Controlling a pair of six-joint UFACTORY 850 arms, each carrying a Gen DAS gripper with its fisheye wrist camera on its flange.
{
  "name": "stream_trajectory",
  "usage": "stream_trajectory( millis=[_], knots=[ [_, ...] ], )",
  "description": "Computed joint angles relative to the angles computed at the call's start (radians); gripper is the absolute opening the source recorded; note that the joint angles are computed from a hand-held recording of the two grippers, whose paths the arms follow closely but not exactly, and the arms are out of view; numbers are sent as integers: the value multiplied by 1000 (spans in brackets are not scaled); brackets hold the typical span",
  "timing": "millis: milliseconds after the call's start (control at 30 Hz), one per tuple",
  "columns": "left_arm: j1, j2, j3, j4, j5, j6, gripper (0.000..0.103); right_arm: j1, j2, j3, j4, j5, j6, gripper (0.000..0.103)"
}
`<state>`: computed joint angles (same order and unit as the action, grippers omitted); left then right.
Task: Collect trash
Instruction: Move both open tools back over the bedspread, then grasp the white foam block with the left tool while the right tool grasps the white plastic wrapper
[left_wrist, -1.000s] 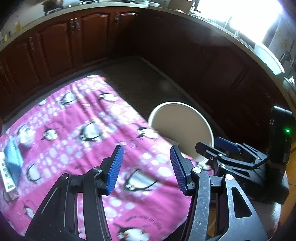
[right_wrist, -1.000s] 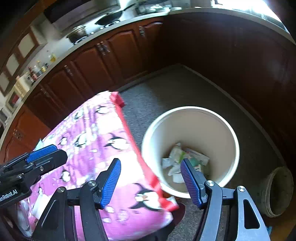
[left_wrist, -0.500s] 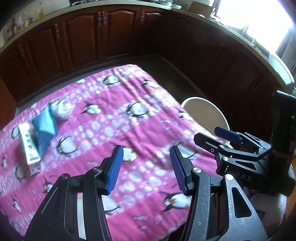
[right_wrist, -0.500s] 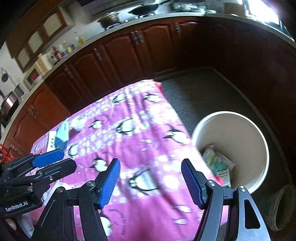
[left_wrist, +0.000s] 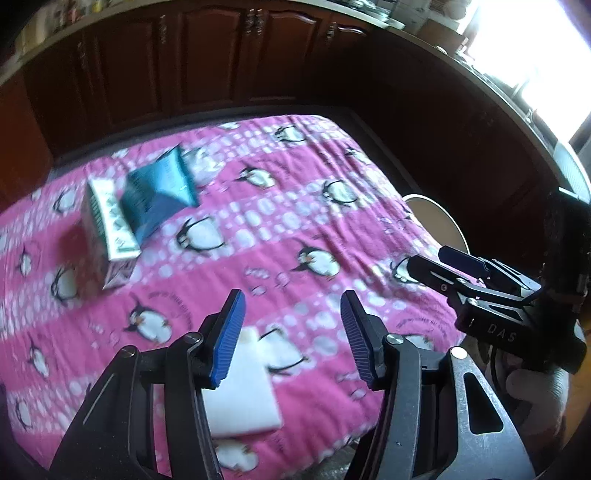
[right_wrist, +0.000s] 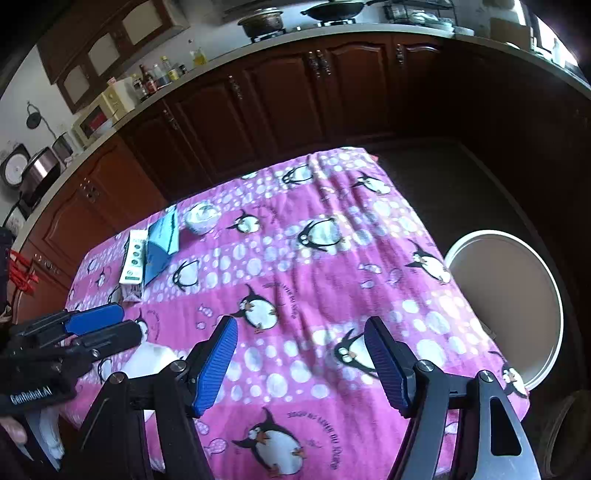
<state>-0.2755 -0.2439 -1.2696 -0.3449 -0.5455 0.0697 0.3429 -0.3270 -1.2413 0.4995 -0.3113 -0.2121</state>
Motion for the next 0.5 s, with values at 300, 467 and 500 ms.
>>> stream_trajectory(
  millis=[300, 467, 500],
  knots=[
    [62, 44, 79, -37, -91, 11, 60, 30, -20, -18, 59, -28, -76, 71],
    [58, 19, 98, -41, -119, -38, 60, 44, -39, -37, 56, -44, -81, 72],
    [55, 11, 97, -43, -117, -44, 60, 47, -43, -42, 55, -48, -83, 72]
  ],
)
